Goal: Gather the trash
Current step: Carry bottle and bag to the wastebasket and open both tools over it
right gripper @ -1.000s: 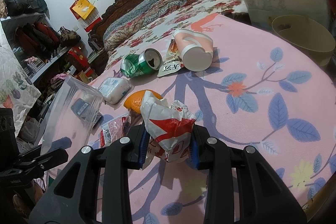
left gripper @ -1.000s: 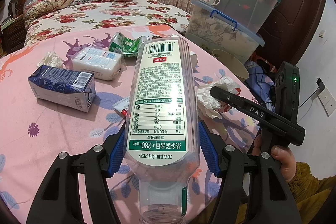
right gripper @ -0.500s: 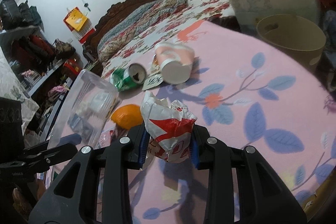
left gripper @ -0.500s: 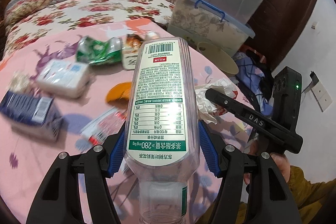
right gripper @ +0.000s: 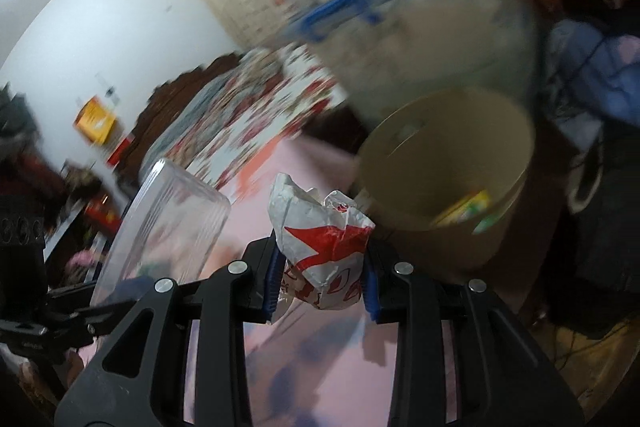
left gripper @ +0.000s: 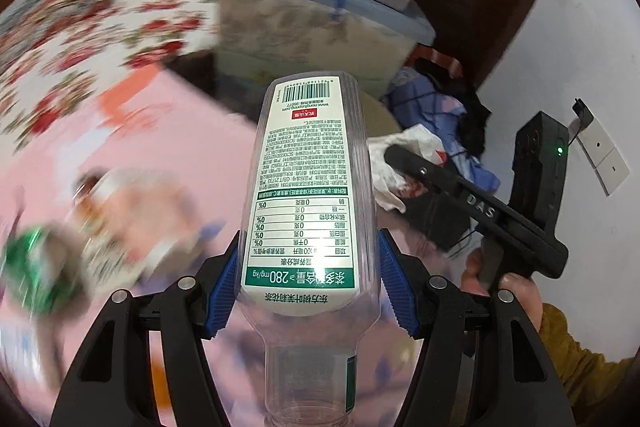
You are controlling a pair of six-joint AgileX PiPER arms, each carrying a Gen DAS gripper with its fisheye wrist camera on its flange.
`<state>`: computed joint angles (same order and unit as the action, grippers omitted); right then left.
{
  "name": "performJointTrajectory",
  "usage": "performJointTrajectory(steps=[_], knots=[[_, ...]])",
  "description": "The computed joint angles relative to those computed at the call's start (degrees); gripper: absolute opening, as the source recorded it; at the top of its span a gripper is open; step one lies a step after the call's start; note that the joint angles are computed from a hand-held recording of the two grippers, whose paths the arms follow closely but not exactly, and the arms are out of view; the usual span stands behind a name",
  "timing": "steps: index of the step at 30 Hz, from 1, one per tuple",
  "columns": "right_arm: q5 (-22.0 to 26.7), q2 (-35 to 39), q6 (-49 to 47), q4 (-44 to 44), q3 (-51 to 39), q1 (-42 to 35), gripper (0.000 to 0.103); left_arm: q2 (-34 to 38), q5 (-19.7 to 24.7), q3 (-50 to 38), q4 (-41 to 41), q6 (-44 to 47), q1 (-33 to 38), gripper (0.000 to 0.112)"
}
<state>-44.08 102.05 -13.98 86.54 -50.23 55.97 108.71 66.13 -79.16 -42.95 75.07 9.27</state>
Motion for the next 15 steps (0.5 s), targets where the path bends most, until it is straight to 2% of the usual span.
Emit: performJointTrajectory(steps=[3, 6, 7, 8, 9, 10, 11, 13, 15], knots=[[5.4, -2.9, 2.9, -4.8, 4.4, -8.7, 0.035, 5.1, -0.2, -7.7, 2.4, -7.2, -8.3, 0.061], [11.5, -2.6, 4.4, -9.2, 5.5, -16.3, 0.040, 11.2, -2.0, -16.1, 5.9, -15.0, -15.5, 0.061], [13.2, -2.4, 5.6, -11.1, 5.8, -18.2, 0.046, 13.9, -1.5, -19.9, 7.2, -18.0, -17.4, 0.061], [15.0, -1.7, 6.0, -12.1, 5.6, -20.2, 0.061, 16.7, -0.6, -23.8, 8.5, -20.9, -19.0, 0.061], [16.3, -1.0, 5.0, -11.8, 4.8, -21.8, 0.071, 18.3, -0.8, -25.9, 9.7, -23.1, -20.2, 0.062], [16.0, -0.9, 4.6, -11.3, 4.9, -21.9, 0.072, 20.3, -1.4, -28.7, 11.8, -26.8, -21.7, 0.063], [14.7, -0.9, 4.3, -10.6, 5.3, -21.4, 0.072, 21.2, -1.7, -29.9, 12.8, -28.7, -22.4, 0.072], [12.2, -1.5, 5.2, -10.7, 6.6, -20.5, 0.072, 21.8, -3.9, -30.5, 12.1, -30.5, -22.6, 0.074], [7.7, -2.8, 6.6, -9.6, 8.4, -17.9, 0.072, 21.2, -3.5, -30.0, 9.3, -29.3, -21.3, 0.074]])
